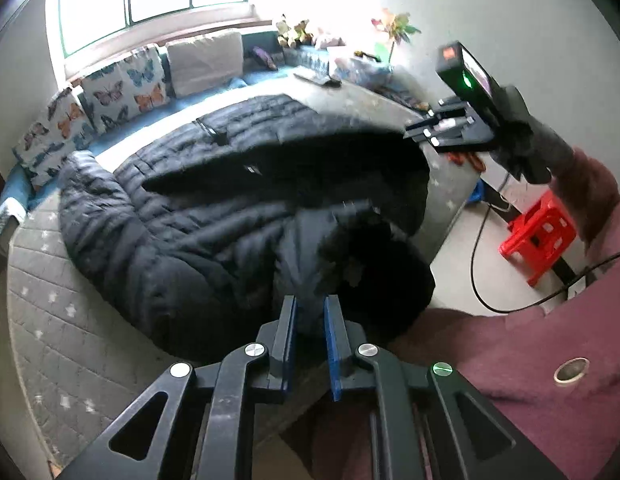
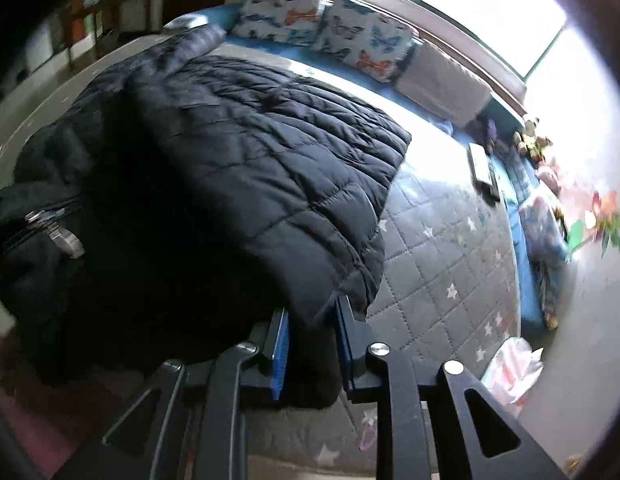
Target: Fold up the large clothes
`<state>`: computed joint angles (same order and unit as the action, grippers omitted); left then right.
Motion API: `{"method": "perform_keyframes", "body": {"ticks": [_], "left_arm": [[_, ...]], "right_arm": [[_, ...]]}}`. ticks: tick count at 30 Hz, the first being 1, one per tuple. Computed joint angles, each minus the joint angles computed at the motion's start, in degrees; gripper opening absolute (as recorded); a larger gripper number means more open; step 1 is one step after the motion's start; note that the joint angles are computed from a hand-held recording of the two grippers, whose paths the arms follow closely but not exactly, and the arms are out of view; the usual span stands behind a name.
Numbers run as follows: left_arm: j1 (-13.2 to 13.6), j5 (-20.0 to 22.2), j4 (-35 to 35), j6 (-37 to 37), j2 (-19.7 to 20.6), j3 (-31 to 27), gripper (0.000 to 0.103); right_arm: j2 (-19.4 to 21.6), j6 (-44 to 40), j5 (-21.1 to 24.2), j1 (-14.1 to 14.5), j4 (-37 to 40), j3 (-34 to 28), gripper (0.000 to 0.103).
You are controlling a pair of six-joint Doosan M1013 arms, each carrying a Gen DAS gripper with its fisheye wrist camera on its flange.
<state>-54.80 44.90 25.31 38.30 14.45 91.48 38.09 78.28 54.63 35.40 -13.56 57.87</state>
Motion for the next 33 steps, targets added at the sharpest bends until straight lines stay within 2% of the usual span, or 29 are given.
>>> {"method": "perform_keyframes", "body": {"ticks": [1,2,4,5,6,7,9,15,19,21,23,24,26,27,30,33], "left_arm": [[-0.8,1.0,3.3,-3.0,-0.7,0.3,0.017],[-0.1,1.4,4.2,-3.3,-1.0,0.4,0.024],[0.1,4.4,8.0,-7.7,-1.5,0.3,0.055],[0.5,5.5,9.3,-9.5,-1.7,0.4,0.078],[0.8,6.5,10.9,-12.0,-2.0,0.8,0.087],[1.2,7.4,12.5,-14.8,-2.2,1.2,0.087],[3.2,8.1,11.6,-15.8,-2.7,1.6,0.087],[11.8,7.7,8.2,-21.1,-2.4,3.1,0.087],[18.4,3.9,5.4,-22.4,-1.9,4.6,0.087],[20.6,3.2,4.9,-22.2,-0.9,4.2,0.087],[23.5,1.9,4.2,-21.8,0.4,3.6,0.087],[24.9,1.1,3.6,-21.4,1.2,3.1,0.087],[27.2,-0.8,2.0,-20.5,2.4,2.3,0.087],[28.7,-1.4,0.9,-19.8,3.3,1.6,0.087],[32.1,-3.2,-2.9,-18.5,5.7,-0.2,0.087],[35.2,-5.6,-7.0,-17.2,7.9,-1.6,0.087]], "right_arm": [[-0.4,-0.8,-0.6,0.1,0.3,0.4,0.028],[-1.0,-1.7,-1.5,0.2,0.9,1.3,0.032],[-1.9,-3.9,-4.5,0.5,2.1,2.7,0.056],[-2.3,-4.8,-6.3,0.8,2.3,3.5,0.060],[-2.0,-6.1,-7.2,1.2,2.6,3.1,0.064],[-1.5,-7.7,-7.5,1.6,3.4,2.4,0.065],[-0.1,-11.0,-7.6,2.2,5.2,0.9,0.065],[6.1,-18.6,-4.2,4.2,9.3,-7.2,0.065],[10.2,-20.3,-2.4,5.6,8.1,-12.7,0.065],[12.2,-20.6,-0.7,6.1,7.0,-15.4,0.065],[13.3,-20.6,-1.0,6.6,3.9,-16.4,0.065],[13.6,-20.0,-1.4,6.9,2.1,-16.5,0.063],[14.6,-19.3,-0.4,6.9,0.6,-18.0,0.050],[15.0,-19.0,0.3,6.9,0.4,-18.7,0.036],[15.1,-18.5,0.7,6.1,1.8,-19.6,0.020],[14.7,-16.4,-0.8,5.3,1.4,-20.4,0.015]]}}
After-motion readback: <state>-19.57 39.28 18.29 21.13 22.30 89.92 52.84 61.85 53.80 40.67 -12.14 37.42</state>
